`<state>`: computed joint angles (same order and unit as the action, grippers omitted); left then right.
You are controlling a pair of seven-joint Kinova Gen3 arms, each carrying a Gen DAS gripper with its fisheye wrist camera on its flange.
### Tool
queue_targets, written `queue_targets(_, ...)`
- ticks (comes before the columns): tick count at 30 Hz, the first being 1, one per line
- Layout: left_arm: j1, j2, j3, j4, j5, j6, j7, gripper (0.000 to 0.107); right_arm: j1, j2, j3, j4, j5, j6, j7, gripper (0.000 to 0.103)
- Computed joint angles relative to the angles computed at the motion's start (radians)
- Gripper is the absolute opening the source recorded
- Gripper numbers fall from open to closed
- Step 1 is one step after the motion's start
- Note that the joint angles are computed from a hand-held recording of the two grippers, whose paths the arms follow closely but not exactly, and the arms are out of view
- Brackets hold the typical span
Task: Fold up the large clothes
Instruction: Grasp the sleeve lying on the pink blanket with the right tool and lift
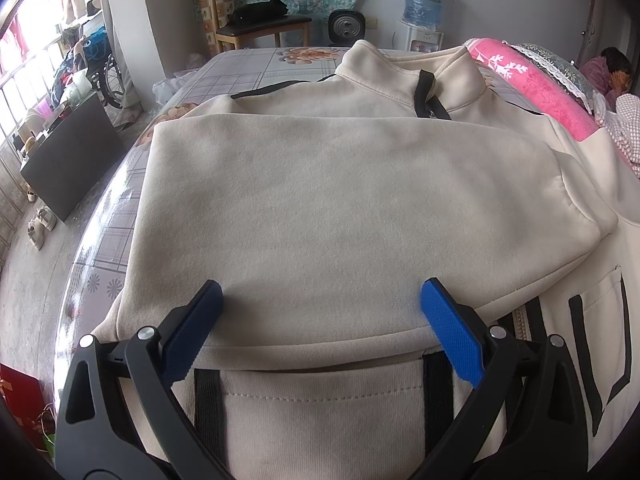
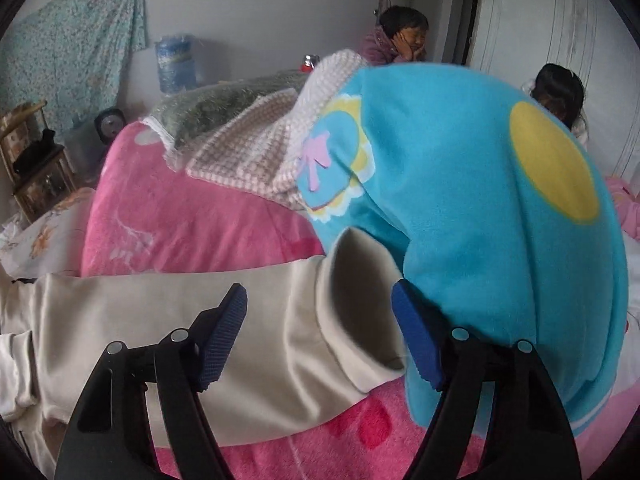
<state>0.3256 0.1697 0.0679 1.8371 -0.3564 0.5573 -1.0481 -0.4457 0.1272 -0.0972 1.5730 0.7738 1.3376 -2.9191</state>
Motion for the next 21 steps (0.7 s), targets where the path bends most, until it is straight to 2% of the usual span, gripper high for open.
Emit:
queue_targets(2,0.0,0.0,0.0,0.0,0.0,0.0,0.0,0.096,-0.016,0.053,0.008,-0.05,-0.006,0.057,0.053,0.071)
queue_targets(3,-0.001,0.0,0.001,0.0,0.001,0.0,-0.001,0.096,-0.019,0.071,0.003,-0.068,-0.01,0.078,0.07,0.066)
queue_targets(4,-0.001,0.0,0.001,0.0,0.001,0.0,-0.001,0.096,-0.029,0.089,0.006,-0.088,-0.017,0.101,0.086,0.055)
queue_targets(8,-0.001,0.0,0.0,0.0,0.001,-0.001,-0.002,0.096,-0.052,0.126,0.03,-0.119,-0.038,0.162,0.101,0.04)
queue_targets(10,-0.002,0.0,0.0,0.001,0.001,-0.001,-0.002,0.096,-0.056,0.11,0.065,-0.106,-0.065,0.163,0.092,0.012)
queue_targets(11,-0.002,0.0,0.001,0.001,0.002,-0.002,-0.003,0.096,-0.032,0.083,0.056,-0.093,-0.089,0.139,0.083,0.006)
queue_targets(13,-0.002,0.0,0.001,0.001,0.003,-0.002,-0.004,0.096,-0.002,0.023,0.031,-0.069,-0.117,0.081,0.058,0.004)
queue_targets(15,0.0,0.001,0.0,0.0,0.0,-0.001,-0.002,0.096,-0.021,-0.02,0.01,-0.07,-0.104,0.07,0.041,0.003)
queue_targets(17,0.002,0.002,-0.001,-0.002,-0.003,0.002,0.002,0.096,-0.026,-0.069,-0.022,-0.085,-0.113,0.02,0.041,0.003)
queue_targets(21,0.001,0.001,0.0,-0.001,-0.001,0.001,0.0,0.096,-0.065,-0.122,-0.104,-0.177,-0.093,-0.036,0.059,0.003)
